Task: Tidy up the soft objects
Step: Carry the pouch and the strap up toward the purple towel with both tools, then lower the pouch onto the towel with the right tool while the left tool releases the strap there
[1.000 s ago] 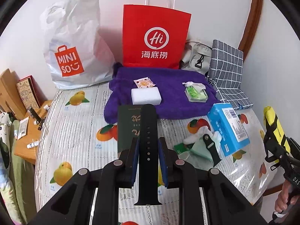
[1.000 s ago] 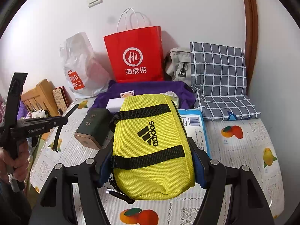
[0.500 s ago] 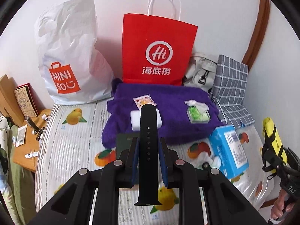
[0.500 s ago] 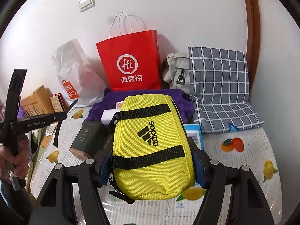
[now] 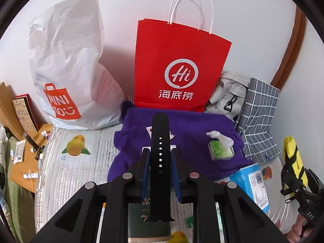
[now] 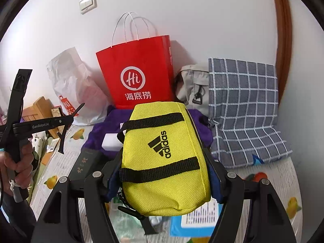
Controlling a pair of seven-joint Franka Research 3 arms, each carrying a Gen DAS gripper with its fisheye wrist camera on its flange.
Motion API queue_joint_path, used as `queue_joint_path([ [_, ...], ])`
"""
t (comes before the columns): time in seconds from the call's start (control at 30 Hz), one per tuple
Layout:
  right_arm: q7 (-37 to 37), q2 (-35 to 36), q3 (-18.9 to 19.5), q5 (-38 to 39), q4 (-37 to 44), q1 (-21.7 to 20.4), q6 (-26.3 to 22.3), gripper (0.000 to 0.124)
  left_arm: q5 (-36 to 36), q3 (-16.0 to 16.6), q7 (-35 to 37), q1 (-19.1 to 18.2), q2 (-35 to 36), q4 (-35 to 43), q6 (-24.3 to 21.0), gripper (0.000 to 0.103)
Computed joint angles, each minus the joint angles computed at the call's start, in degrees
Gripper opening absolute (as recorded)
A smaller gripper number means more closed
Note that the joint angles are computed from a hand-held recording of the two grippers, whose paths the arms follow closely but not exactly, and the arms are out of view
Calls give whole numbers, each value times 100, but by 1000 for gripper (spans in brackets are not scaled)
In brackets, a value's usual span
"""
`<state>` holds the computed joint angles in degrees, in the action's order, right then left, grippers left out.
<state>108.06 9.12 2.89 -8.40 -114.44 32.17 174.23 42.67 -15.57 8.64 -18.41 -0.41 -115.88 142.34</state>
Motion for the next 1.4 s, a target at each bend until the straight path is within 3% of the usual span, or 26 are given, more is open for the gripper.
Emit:
queue_joint_path([
  [0.63, -2112, 1915, 597, 1846, 2671, -455, -1016, 70, -87, 411, 213, 57, 1004, 736, 417, 20],
  [0.8, -2758, 2536, 988, 2595, 3430, -757, -1707, 70, -233, 517, 251, 84, 1215, 771, 589, 20],
  [1.1, -2595, 3096, 552, 2492, 4078, -401, -2326, 70, -666, 626, 647, 203, 1478, 783, 837, 20],
  [1.27, -2422, 3469, 377, 2176, 4546, -193, -2618, 70, -1109, 614, 947, 343, 1629, 678, 1325, 20],
  [1.4, -2254, 3734, 209, 1864, 4878, -8, -2825, 70, -1277, 663, 1085, 298, 1746, 722, 1363, 20],
])
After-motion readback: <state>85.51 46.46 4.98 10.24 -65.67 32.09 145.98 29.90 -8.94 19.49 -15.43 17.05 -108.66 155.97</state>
